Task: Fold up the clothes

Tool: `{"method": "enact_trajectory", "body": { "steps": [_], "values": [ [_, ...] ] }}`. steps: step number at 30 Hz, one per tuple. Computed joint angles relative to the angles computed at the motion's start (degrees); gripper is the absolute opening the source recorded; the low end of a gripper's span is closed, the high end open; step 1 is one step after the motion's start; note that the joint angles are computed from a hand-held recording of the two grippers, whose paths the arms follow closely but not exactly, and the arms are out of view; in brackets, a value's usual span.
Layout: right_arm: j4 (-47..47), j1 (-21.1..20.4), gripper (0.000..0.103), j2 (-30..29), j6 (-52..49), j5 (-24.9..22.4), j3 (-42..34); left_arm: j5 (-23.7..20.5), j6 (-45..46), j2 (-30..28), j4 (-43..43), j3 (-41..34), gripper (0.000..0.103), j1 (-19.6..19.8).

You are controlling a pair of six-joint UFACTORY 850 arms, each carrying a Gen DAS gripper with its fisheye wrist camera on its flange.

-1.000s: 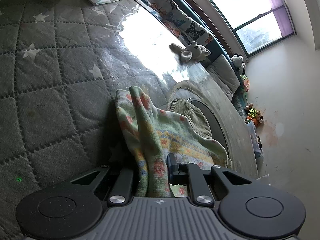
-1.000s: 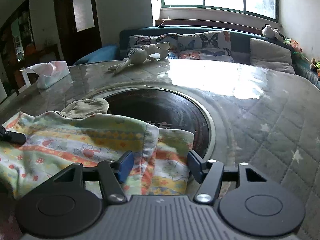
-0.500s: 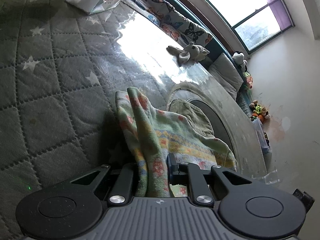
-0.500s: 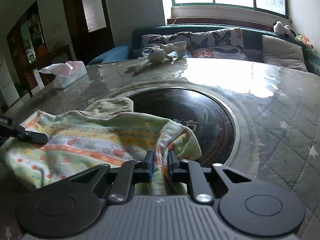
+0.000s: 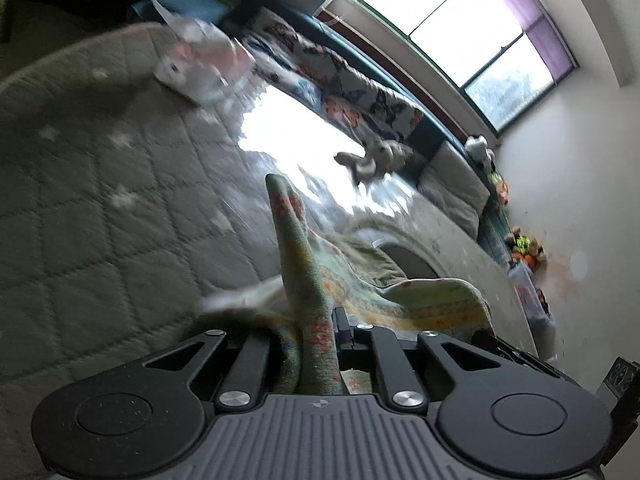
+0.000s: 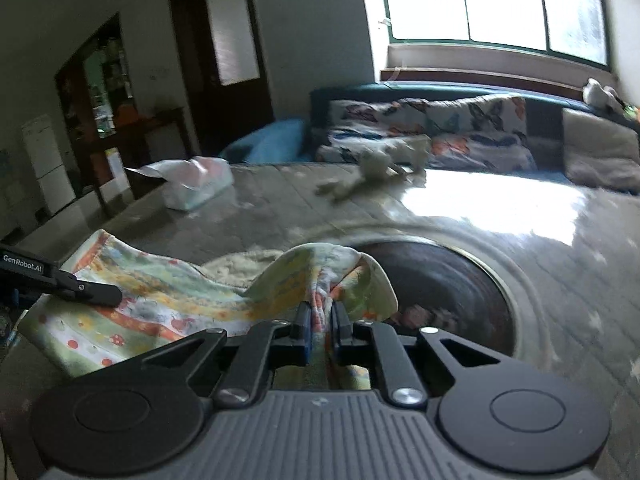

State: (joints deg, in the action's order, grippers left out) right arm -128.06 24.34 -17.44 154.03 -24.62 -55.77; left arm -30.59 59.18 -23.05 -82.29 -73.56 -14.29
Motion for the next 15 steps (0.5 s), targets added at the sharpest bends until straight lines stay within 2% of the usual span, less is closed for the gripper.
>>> {"method": "enact_trajectory", "body": {
  "steps": [7,15],
  "values": [
    [-6.91,0.57,0.008,-3.38,1.06,2.91,-7.34,2.28,3.56,4.61,-3.42,2.38,0.011,3.80],
    [-15.85,1.45,0.008,-10.55,5.15,5.95,-19.16,6.05,7.70,7.60,-8.27,3.49,0.011,7.91]
  ]
}}
